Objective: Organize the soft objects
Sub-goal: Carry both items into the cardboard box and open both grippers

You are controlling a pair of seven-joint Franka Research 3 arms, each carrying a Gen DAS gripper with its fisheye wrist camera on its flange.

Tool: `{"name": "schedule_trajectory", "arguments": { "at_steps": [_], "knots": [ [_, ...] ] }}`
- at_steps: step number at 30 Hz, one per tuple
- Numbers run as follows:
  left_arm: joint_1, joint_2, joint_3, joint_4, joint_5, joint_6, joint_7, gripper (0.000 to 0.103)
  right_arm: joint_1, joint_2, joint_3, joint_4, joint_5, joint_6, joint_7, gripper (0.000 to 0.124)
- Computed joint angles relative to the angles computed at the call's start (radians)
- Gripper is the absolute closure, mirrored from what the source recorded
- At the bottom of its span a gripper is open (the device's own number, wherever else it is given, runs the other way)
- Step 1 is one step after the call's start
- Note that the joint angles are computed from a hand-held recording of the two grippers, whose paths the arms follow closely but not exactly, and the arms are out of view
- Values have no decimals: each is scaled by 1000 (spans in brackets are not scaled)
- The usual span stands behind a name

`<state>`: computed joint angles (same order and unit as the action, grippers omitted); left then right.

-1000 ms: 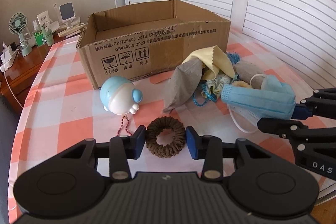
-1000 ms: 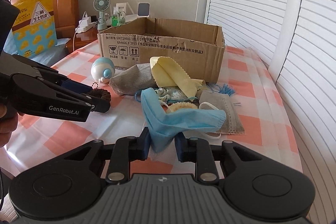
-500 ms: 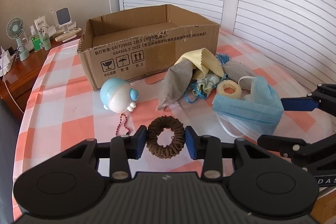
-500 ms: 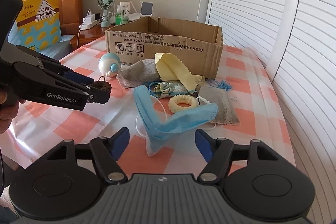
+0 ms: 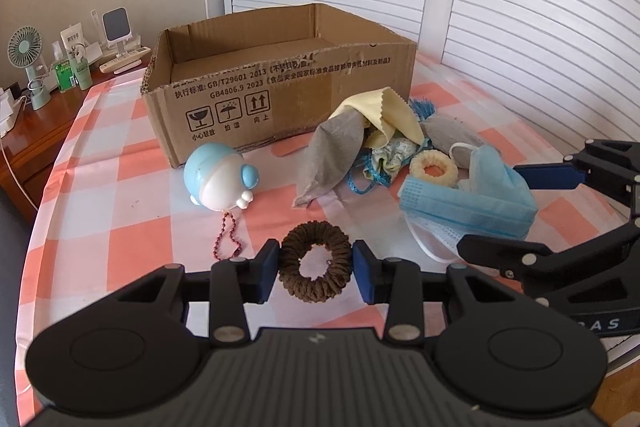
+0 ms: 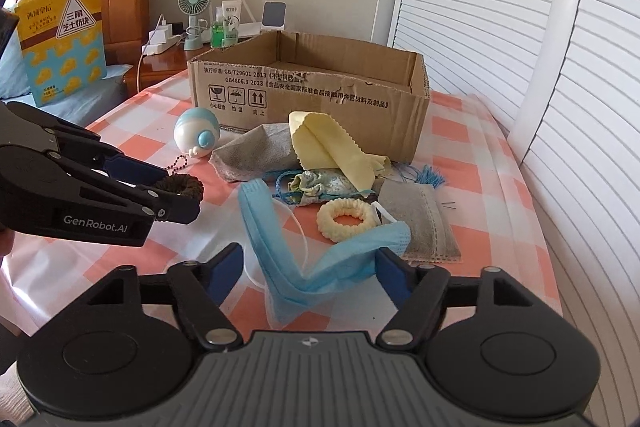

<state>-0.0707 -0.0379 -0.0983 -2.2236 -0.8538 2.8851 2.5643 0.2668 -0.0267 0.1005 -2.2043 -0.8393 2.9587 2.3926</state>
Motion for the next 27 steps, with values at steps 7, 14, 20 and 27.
{"name": "schedule_trajectory", "arguments": {
  "at_steps": [7, 14, 20, 27],
  "knots": [
    [7, 6, -1, 9, 17, -12, -10, 65, 4, -1, -6, -4, 57, -3, -34, 100],
    [9, -18, 8, 4, 19, -50, 11, 65, -20, -41, 12, -34, 41, 22, -52, 107],
    [9, -60, 38, 3, 42, -130, 19, 65, -39, -91, 28, -75, 144, 71, -196, 107],
    [15, -58, 60, 87, 60, -193, 18, 65, -80, -101, 65, -50, 263, 99, -383, 107]
  ]
}}
